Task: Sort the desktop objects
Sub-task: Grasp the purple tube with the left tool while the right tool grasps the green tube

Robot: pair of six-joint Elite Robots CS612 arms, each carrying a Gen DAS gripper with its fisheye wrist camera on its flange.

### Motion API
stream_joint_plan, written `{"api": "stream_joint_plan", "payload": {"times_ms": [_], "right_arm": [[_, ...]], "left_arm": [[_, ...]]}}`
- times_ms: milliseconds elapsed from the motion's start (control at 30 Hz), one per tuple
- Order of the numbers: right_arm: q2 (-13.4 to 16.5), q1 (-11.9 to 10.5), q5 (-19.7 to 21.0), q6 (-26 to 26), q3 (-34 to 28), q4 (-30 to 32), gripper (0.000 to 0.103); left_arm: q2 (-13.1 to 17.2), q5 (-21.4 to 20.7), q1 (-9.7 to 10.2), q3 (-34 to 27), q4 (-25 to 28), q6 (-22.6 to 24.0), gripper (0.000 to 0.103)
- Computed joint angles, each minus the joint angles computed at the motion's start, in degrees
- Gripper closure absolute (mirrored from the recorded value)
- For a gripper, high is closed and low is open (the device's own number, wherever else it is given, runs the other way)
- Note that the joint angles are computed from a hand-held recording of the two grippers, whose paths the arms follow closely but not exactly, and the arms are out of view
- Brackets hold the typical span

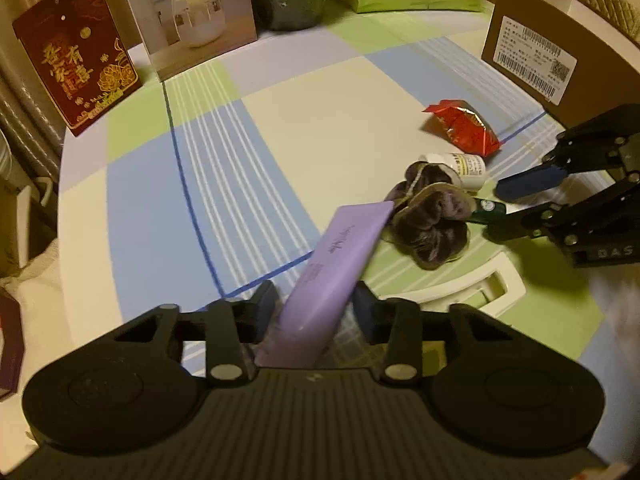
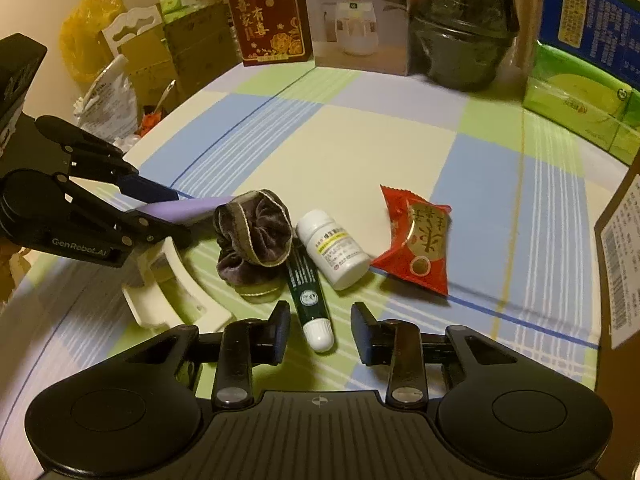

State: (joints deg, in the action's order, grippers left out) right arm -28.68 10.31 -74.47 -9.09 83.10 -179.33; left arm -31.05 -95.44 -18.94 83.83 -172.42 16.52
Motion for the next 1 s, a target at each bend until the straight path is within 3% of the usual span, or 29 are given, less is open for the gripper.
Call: {"api": "stream_joint_plan", "payload": {"times_ms": [33, 67, 167, 333, 600, 733, 1000], "right_arm": [[0.0, 0.1, 0.0, -0.4, -0.1, -0.1, 0.078], [0.0, 0.1, 0.0, -1.0, 0.0, 0.1, 0.087], [-0.3, 0.2, 0.0, -1.7, 0.6, 0.2, 0.090], [-1.7, 0.1, -1.2, 0.5, 3.0, 0.0, 0.090], [-5.6, -1.0, -1.9, 1.4, 10.3, -0.7, 0.090], [-7.8, -1.5, -2.4, 1.6, 14.3, -0.9, 0.090], [-9.0, -1.4, -4.4, 2.5, 17.8, -4.0, 0.090]], "left_arm": [[0.0, 0.0, 0.02, 0.1, -0.2, -0.4, 0.068], [0.0, -0.1, 0.05, 0.2, -0.5, -0.7, 0.068], [-0.2, 0.0, 0.14, 0.8, -1.0, -2.0, 0.071], [-1.4, 1.7, 0.06, 2.9, -1.1, -5.9, 0.075], [-4.9, 5.5, -1.37, 8.8, 0.1, -17.8, 0.079], [-7.1, 3.5, -2.00, 12.3, 0.9, -22.5, 0.079], [-8.8, 2.8, -3.37, 15.7, 0.4, -24.9, 0.078]]}}
